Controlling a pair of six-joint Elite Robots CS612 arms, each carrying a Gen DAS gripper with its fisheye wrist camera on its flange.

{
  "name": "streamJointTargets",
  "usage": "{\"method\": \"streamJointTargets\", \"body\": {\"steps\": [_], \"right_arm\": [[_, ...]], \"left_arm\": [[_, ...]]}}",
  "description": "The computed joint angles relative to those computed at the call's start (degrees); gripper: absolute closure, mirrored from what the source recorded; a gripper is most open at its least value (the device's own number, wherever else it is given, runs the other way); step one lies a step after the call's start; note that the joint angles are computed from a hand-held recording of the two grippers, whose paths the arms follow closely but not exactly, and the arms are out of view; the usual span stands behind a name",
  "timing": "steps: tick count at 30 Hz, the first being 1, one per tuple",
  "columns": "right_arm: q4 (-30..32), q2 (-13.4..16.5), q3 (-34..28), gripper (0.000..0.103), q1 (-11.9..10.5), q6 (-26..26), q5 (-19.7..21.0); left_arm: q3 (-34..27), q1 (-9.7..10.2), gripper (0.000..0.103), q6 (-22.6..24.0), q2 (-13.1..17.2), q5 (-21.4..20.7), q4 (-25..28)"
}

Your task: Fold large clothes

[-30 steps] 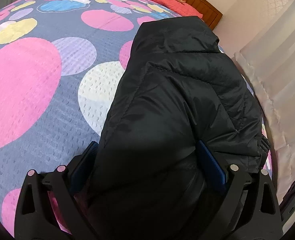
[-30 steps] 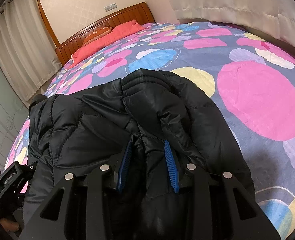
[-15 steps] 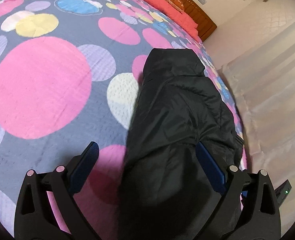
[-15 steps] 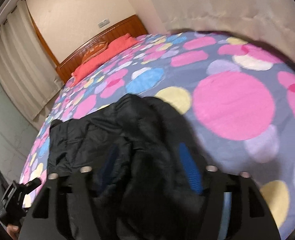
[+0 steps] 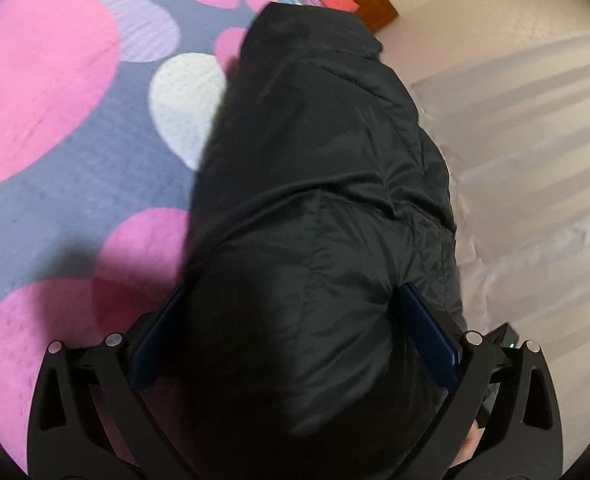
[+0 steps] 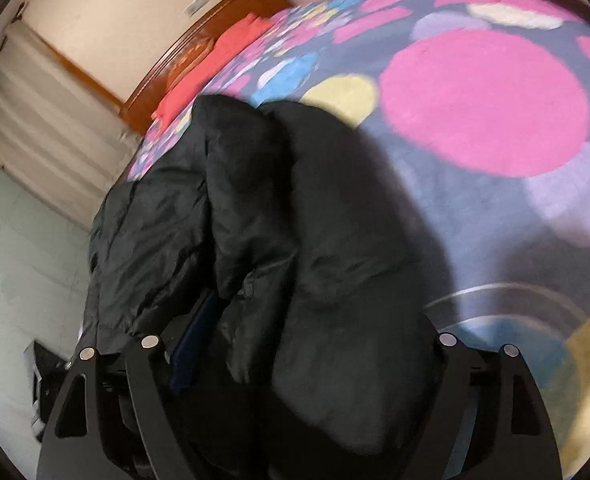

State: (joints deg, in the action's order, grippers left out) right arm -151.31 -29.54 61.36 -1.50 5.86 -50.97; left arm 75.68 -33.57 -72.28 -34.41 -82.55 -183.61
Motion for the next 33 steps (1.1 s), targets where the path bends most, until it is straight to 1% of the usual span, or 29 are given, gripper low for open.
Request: {"method": "streamJointTargets", "body": {"steps": [3,5,7,8,11,17,22,27,30,33], "right_arm": [[-0.93,-0.17,0.56,0.030,0.27,-0.90,-0.78],[-2.40,-0.23,1.23,0.040,0.07,-0.22,0.60],[-4.30,-0.58,2.67,0.047,-0.22,0.25,2.39],[-5.02,-0.62,3.07,0.049,-0.34,0.91,3.31],[-6.37,-0.98,4.09,0.056,-0.48,1.84,4.40],[-8.94,-1.67,5.49,0.060,0.25,2.78,5.11],[-9.43,-1.54,4.88,0.061,1.19,3.03,6.27],[-7.55,-0.35,1.66,0.062,2.97,2.09,7.08],[-5.72,1.19,-1.85,0.062,4.39,1.54,7.16],[-4.37,2.42,-4.33,0.062,5.25,1.18,7.98]], "left_arm": [[-1.46,0.05,0.002,1.08,0.57,-1.14,0.83],[-2.33,-0.08,0.003,2.50,0.71,-0.73,2.36],[-2.66,-0.22,0.004,3.32,0.76,-0.26,2.79],[-2.75,-0.28,0.006,3.58,0.75,-0.04,2.85],[-3.42,-0.53,0.008,4.69,0.63,0.86,4.22],[-2.45,-1.06,0.008,6.08,-0.97,3.21,5.64],[-0.63,-1.27,0.008,7.35,-2.46,5.11,4.59],[1.46,-0.80,0.009,7.66,-3.60,6.94,3.05],[2.74,-0.14,0.009,6.85,-4.26,7.89,2.69],[4.72,0.72,0.009,6.93,-5.28,8.70,1.86]]}}
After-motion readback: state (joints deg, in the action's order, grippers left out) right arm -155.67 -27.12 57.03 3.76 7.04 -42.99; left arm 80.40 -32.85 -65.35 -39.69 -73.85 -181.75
